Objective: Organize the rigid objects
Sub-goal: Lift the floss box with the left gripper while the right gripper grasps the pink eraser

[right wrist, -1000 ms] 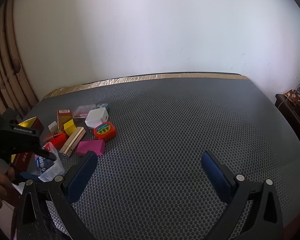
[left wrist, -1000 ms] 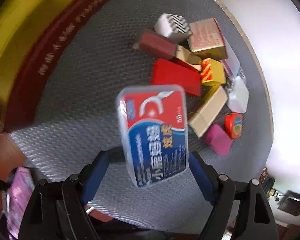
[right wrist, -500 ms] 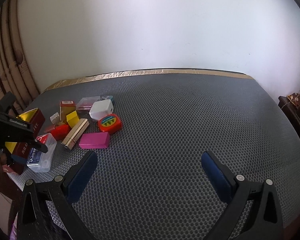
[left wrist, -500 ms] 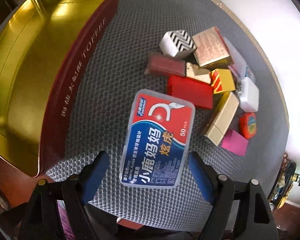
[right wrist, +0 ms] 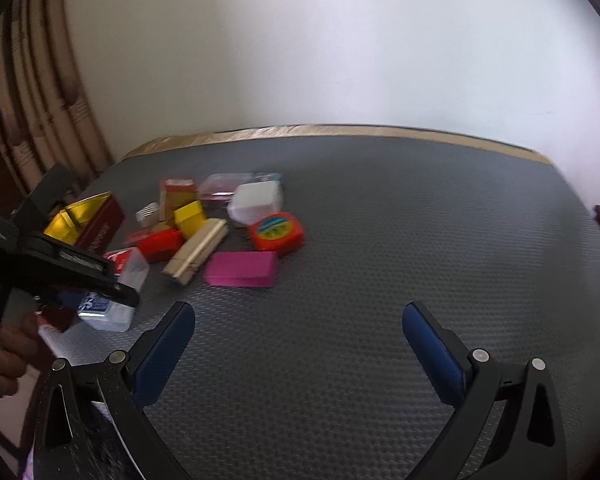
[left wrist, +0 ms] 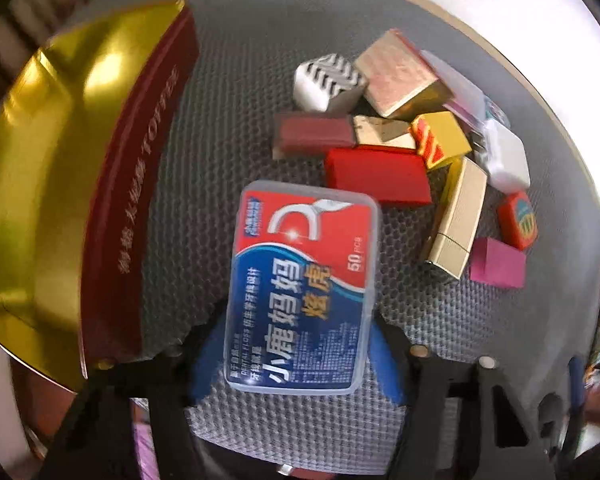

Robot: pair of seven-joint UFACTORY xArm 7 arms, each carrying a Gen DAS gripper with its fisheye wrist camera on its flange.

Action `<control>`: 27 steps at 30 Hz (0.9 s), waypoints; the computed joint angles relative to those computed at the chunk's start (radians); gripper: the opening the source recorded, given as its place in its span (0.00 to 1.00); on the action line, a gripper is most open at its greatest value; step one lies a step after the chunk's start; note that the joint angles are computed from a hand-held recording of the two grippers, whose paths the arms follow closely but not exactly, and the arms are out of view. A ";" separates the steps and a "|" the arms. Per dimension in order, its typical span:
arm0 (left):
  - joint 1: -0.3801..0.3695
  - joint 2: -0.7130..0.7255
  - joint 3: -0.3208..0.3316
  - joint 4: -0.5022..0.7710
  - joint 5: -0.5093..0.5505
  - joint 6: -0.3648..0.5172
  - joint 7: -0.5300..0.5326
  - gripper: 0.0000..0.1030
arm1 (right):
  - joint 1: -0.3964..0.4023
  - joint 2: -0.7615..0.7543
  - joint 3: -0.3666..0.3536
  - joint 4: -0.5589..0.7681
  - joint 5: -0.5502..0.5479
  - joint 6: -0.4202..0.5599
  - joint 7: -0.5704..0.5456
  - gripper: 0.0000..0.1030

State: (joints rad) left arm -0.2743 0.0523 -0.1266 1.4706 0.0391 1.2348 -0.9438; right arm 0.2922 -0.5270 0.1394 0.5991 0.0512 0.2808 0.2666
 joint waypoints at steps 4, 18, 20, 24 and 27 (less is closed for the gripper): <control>0.000 0.014 0.002 0.011 0.020 -0.049 0.049 0.62 | 0.053 0.072 -0.035 0.058 0.039 0.021 -0.061 1.00; 0.036 -0.158 -0.005 -0.253 0.009 -0.255 0.134 0.62 | -0.025 0.293 0.075 0.240 -0.073 0.064 0.098 1.00; 0.037 -0.185 -0.009 -0.275 0.008 -0.261 0.136 0.62 | -0.033 0.318 0.088 0.265 -0.128 0.078 0.145 1.00; 0.042 -0.235 -0.007 -0.305 -0.018 -0.253 0.157 0.62 | -0.033 0.381 0.096 0.326 -0.228 0.121 0.218 0.99; 0.050 -0.216 -0.007 -0.281 -0.023 -0.246 0.182 0.62 | -0.014 0.412 0.085 0.356 -0.261 0.148 0.245 0.94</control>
